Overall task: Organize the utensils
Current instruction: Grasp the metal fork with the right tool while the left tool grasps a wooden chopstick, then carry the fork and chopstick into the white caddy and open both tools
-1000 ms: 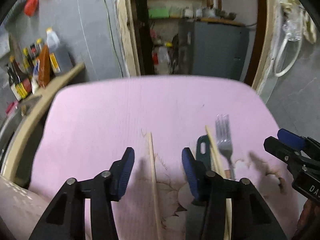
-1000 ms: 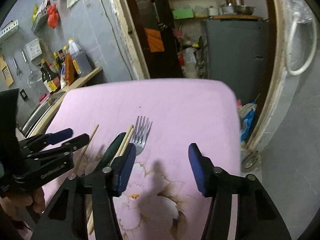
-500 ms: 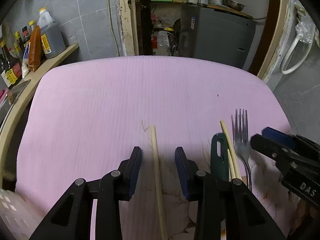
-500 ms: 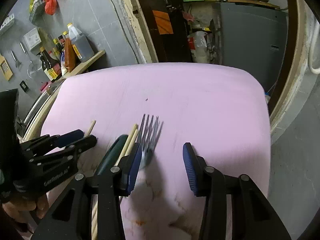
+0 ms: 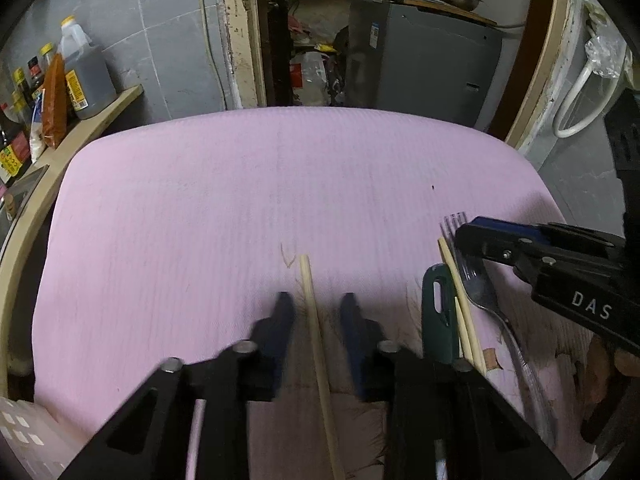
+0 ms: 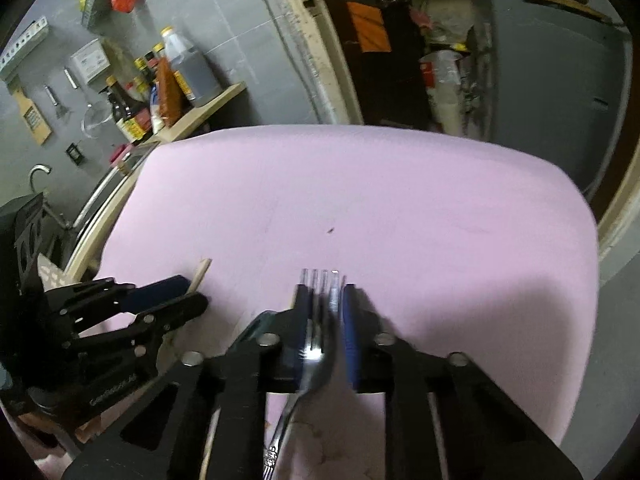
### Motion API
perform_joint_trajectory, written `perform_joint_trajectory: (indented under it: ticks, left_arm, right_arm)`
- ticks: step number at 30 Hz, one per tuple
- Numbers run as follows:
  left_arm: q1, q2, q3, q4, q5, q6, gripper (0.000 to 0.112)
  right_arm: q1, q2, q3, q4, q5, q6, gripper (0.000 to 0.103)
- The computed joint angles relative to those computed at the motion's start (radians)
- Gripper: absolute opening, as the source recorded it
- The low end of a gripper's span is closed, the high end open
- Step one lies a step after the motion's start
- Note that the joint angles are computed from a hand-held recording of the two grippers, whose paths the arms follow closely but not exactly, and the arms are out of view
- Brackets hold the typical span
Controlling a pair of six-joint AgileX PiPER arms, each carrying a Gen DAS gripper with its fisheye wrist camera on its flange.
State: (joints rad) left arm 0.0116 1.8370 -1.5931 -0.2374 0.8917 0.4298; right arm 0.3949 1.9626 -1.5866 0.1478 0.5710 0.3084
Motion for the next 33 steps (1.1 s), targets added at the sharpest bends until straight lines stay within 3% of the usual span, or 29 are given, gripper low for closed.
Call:
perform_joint_trajectory:
  ticks: [5,10,21,25,29,33]
  left_arm:
    - [0.016,0.019,-0.035,-0.036,0.042,0.027,0.006]
    - [0.059,0.006,-0.012,-0.115,0.054,0.060,0.005]
    - [0.077,-0.032,0.037,-0.169,0.048,0.099,0.005]
    - [0.067,-0.025,0.036,-0.138,0.047,0.081,0.005]
    - [0.072,-0.018,0.030,-0.135,0.057,0.071,0.005]
    - [0.071,-0.014,0.025,-0.136,0.059,0.069,0.005]
  right_arm:
    - [-0.005,-0.016,0.022,0.036,-0.015,-0.040,0.012]
    - [-0.015,-0.073,0.098,0.081,-0.056,-0.082,0.002]
    - [-0.038,-0.100,0.148,0.193,-0.067,-0.179,0.003]
    - [-0.062,-0.080,0.134,0.272,-0.047,-0.247,0.004]
    - [-0.088,-0.052,0.115,0.394,-0.010,-0.369,0.014]
    - [-0.092,-0.027,0.088,0.430,0.017,-0.435,0.018]
